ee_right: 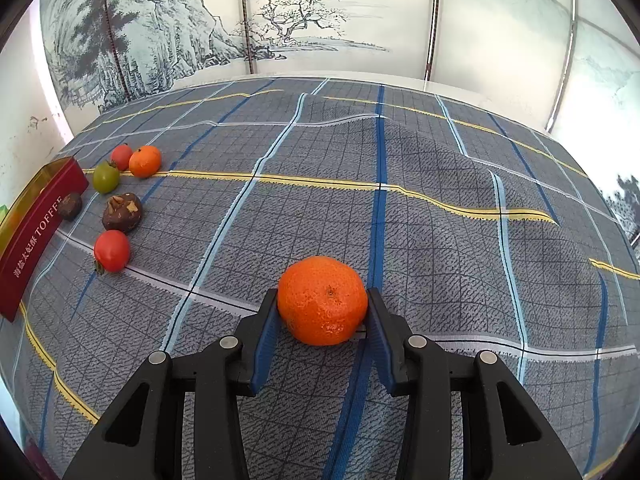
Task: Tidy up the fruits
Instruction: 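Release the dark brown fruit into the tin with the left gripper while the right holds the tangerine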
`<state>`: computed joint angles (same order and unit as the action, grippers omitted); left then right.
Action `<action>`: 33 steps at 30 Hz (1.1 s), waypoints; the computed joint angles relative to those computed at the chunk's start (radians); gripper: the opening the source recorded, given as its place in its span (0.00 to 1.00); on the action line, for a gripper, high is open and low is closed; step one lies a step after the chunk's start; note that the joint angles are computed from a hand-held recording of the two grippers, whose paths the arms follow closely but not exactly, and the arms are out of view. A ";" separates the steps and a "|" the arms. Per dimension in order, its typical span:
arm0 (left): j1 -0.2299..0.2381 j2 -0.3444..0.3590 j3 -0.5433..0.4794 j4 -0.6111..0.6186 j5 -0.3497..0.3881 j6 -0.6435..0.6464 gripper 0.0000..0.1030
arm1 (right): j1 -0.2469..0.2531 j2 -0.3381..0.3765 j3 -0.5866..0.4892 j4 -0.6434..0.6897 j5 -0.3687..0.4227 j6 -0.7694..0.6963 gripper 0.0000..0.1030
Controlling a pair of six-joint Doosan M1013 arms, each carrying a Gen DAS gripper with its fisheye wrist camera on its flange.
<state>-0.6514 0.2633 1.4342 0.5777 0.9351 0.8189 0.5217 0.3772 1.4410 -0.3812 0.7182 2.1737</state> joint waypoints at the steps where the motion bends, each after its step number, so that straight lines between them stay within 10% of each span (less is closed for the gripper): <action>1: 0.006 -0.002 0.004 0.006 0.006 -0.010 0.37 | 0.000 0.000 0.000 0.000 0.000 0.000 0.42; 15: 0.125 -0.046 0.063 0.057 0.052 -0.049 0.37 | 0.001 0.002 -0.002 -0.008 0.002 0.005 0.42; 33: 0.157 -0.024 0.093 0.054 0.009 -0.064 0.38 | 0.000 0.000 0.002 -0.008 -0.001 0.006 0.42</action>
